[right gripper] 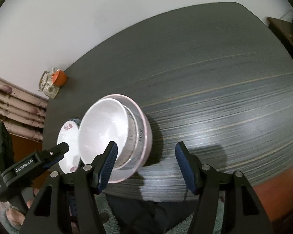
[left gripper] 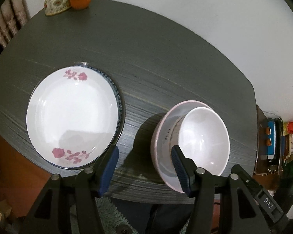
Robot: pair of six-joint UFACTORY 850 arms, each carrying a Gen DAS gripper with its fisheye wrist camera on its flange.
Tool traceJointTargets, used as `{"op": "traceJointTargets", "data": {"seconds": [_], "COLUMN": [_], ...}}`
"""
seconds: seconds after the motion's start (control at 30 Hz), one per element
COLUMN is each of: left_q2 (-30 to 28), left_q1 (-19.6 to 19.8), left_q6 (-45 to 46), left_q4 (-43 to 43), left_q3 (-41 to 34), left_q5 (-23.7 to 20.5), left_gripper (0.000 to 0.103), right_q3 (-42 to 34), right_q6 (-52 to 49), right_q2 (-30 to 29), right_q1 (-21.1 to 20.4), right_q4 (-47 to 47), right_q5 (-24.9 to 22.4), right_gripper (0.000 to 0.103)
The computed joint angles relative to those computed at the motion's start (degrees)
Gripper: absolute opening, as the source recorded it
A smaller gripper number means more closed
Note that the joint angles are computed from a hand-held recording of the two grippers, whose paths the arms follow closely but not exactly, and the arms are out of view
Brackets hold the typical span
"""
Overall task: Organize plates and bowls
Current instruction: 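Move both grippers to the pink bowl's rim and close on it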
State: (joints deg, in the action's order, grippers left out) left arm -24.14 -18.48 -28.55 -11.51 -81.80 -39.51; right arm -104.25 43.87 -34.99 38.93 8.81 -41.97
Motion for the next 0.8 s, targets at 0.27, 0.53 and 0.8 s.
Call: {"op": "traceJointTargets", "data": {"seconds": [0.27, 0.53, 0.8], "left_q2": [-1.56, -2.48, -3.88], "left_q1": [0.59, 1.22, 1.19], "left_q6": [0.85, 1.84, 1.97], "left_q4": [-2.89, -4.92, -5.68], "left_q3": [-0.92, -1.21, -2.01], "left_q5": [-1.2, -1.65, -2.02], "left_gripper": [0.057, 0.057, 0.057], "right_q3": [0.22, -1.28, -4.27], "right_q6": [0.37, 0.17, -0.56], "right_q2": [-1.04, -3.05, -5.71], "right_q1": [-0.16, -0.41, -0.63], "right_q4": [1.01, 1.58, 1.86], "right_q5": [-1.92, -3.52, -5.56], "right_gripper": [0.059, 0.056, 0.049]}}
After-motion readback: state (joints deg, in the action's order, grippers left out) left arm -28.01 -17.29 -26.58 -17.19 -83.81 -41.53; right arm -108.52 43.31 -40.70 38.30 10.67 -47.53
